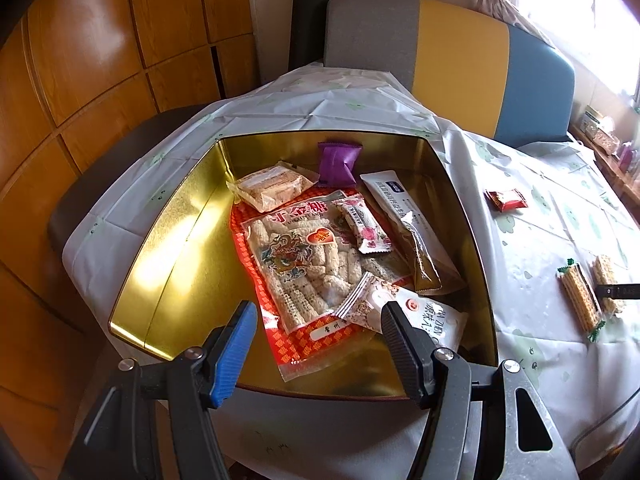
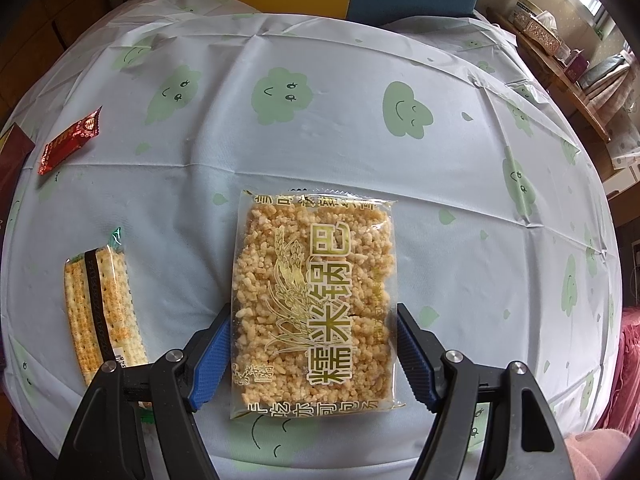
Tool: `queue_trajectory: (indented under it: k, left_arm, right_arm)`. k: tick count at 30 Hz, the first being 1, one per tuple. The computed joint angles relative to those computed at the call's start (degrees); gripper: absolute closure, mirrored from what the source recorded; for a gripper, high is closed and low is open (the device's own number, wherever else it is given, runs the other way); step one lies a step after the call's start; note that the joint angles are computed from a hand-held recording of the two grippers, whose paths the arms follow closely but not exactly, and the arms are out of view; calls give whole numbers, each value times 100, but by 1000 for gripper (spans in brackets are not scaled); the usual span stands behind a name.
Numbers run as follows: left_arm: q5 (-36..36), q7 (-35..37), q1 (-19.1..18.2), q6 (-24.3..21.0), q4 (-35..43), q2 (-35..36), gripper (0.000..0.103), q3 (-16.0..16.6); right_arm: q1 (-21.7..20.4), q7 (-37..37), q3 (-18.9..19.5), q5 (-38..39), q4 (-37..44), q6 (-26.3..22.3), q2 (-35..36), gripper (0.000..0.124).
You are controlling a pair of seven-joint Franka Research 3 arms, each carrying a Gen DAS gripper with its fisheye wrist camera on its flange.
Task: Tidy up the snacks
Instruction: 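Carry the puffed-rice bag into the gold tray and open the right gripper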
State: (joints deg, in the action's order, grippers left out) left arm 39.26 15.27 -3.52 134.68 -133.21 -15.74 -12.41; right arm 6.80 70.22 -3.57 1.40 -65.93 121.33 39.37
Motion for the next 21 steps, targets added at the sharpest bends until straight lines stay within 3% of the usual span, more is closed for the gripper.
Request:
queue_trajectory:
  k: [5,21]
  left_arm:
    - [-34,-24,-9,6,-11,4,38,-8]
    - [-75,110,-99,1,59,138,38,-16]
  right_arm:
    - [9,26,-2,-1,155,-51,93,48]
    - [101,113,-4,-65,-374,170,-295,51]
